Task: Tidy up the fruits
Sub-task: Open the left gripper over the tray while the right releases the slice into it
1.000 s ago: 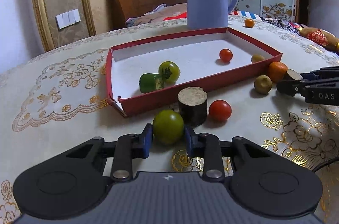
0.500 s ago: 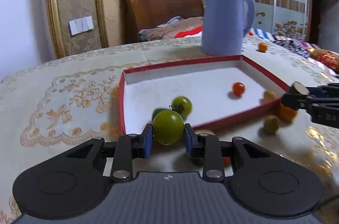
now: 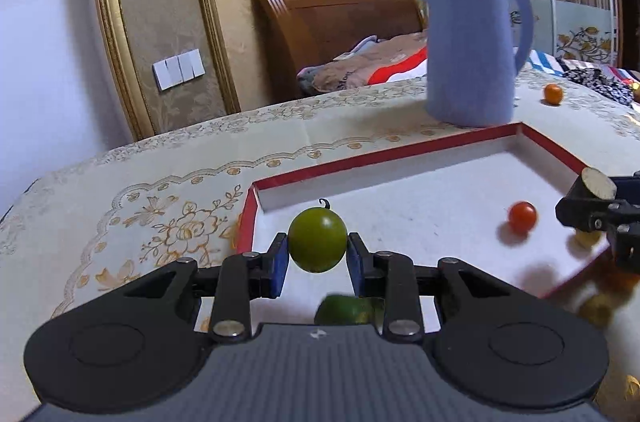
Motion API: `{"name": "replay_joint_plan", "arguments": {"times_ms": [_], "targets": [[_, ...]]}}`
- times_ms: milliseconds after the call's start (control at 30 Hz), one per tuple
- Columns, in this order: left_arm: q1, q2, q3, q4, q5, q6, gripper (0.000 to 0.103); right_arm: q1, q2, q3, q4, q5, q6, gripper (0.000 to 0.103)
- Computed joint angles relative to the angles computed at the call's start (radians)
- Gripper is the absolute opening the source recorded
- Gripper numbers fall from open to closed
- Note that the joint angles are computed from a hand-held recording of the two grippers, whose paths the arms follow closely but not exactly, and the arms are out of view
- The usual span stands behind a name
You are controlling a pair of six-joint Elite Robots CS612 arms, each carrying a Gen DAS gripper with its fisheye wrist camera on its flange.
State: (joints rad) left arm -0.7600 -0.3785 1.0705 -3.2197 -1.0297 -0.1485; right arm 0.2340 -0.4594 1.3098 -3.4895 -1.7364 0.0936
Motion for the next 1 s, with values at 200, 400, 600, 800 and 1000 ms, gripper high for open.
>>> {"name": "replay_joint_plan", "arguments": {"times_ms": [200,400,600,800,1000], "targets": [[0.013,0.041,-0.085,0.085,-0.006,-0.024,0.030,-0.004,0.041,-0.099,0.091,0.032,0.002,0.033],[0.024,0.057,-0.121,0.162,-0.011,-0.060,0.030,-0.003,0.073,-0.177,0.169,0.052,-0.010,0.031],[0.028,0.057,-0.120,0.160,-0.020,-0.071,0.031,-0.005,0.079,-0.189,0.170,0.067,0.009,0.053],[0.025,0.048,-0.090,0.102,-0.004,-0.057,0.056,0.002,0.078,-0.165,0.042,0.029,-0.011,0.081],[0.003,0.019,0.002,-0.069,0.048,0.029,0.060,-0.001,0.031,-0.050,-0.053,0.016,0.006,0.082]]}}
